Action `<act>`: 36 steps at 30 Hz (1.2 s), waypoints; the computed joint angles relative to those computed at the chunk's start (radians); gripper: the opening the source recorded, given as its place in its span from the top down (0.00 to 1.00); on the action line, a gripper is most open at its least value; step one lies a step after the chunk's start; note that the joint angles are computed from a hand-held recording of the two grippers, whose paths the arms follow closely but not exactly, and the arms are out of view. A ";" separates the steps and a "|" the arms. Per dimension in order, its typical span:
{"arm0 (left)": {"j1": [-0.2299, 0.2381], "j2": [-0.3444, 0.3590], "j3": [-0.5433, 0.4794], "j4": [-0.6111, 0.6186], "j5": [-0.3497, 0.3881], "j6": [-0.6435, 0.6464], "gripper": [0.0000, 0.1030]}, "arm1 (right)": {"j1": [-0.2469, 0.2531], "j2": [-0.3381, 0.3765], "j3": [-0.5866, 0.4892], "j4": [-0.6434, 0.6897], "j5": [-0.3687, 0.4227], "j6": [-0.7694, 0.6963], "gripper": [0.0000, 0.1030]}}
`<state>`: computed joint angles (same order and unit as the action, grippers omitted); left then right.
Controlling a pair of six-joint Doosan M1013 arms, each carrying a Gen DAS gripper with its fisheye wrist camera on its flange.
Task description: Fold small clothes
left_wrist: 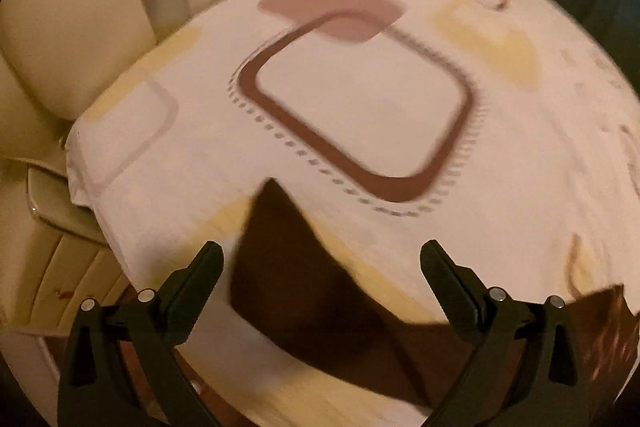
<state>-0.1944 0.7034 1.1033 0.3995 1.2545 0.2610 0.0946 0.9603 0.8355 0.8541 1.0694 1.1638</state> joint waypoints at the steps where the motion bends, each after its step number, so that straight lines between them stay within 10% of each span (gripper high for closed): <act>1: 0.010 0.011 -0.014 -0.015 0.027 0.001 0.05 | 0.003 -0.003 0.004 -0.003 -0.007 0.000 0.53; 6: 0.042 0.065 -0.075 -0.073 0.112 0.068 0.06 | 0.010 -0.009 0.010 -0.022 -0.026 -0.005 0.50; 9: 0.066 0.073 -0.078 -0.154 0.110 0.076 0.61 | 0.009 -0.009 0.012 -0.015 -0.025 -0.003 0.50; 13: 0.075 0.055 -0.040 -0.196 0.068 0.057 0.66 | 0.008 -0.008 0.011 -0.007 -0.023 0.005 0.50; 17: 0.071 0.002 0.029 -0.185 -0.033 0.021 0.90 | 0.009 -0.006 0.007 -0.015 -0.024 0.007 0.50; 27: 0.017 -0.251 0.398 0.010 -0.478 -0.168 0.90 | 0.012 -0.008 0.011 -0.016 -0.039 0.000 0.50; 36: -0.013 -0.327 0.606 0.094 -0.644 -0.344 0.84 | 0.016 -0.011 0.013 -0.034 -0.059 0.003 0.50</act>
<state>-0.2070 0.3765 1.7095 0.4937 0.6107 -0.0830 0.1108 0.9493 0.8488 0.8201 1.0099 1.1669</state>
